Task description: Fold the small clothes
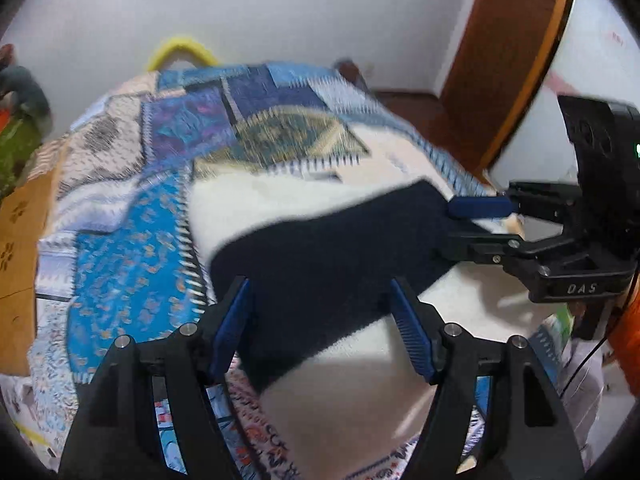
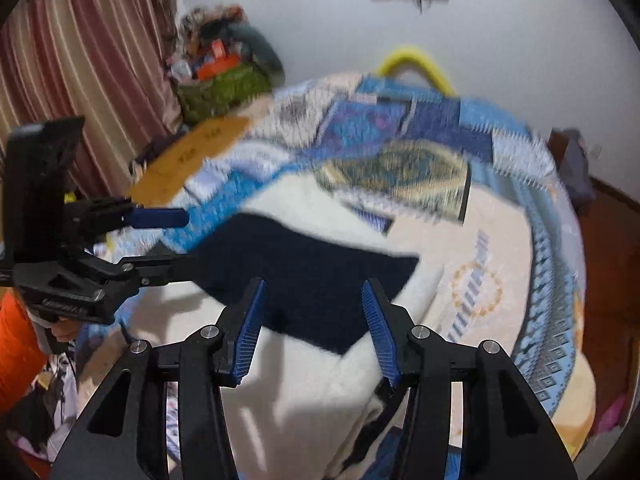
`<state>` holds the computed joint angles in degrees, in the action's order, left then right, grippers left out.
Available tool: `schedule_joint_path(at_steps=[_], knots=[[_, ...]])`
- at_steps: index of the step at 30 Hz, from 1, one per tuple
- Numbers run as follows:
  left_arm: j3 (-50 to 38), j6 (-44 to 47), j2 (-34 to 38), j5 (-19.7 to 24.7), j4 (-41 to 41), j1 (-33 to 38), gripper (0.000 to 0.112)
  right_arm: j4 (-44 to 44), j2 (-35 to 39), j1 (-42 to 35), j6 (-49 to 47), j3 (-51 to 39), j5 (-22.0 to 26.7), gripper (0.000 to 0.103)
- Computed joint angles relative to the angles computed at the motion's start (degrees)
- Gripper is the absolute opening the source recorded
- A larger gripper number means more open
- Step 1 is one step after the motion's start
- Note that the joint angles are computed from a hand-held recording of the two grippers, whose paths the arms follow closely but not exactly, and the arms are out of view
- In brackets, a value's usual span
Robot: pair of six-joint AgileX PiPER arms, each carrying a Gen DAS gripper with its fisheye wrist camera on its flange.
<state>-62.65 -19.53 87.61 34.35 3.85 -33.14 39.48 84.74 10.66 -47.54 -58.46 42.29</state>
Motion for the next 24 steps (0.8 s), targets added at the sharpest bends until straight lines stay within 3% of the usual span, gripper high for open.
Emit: schedule_joint_path(at_steps=[5,7,17,24], knots=[[4.3,-16.9,1.5,-2.8,19.3,-6.6,0.075,0.4,2.5,-1.7,-4.8,4.2,-1.2,0.046],[4.5,-19.8,1.0,-1.8,22.2,-8.0,0.075,2.8,0.6,-2.4,-8.3,7.2,-2.6,0.046],[9.6,-24.8,-5.2,-0.5,23.7,-9.9,0.076,2.2,-7.5,-2.8,-8.1,13.7,-5.4,0.054],[11.1,-24.8,-10.8,0.6,21.2,-8.3,0.082,3.8,-8.6,-7.8,-8.2,13.8,-0.6,0.072]])
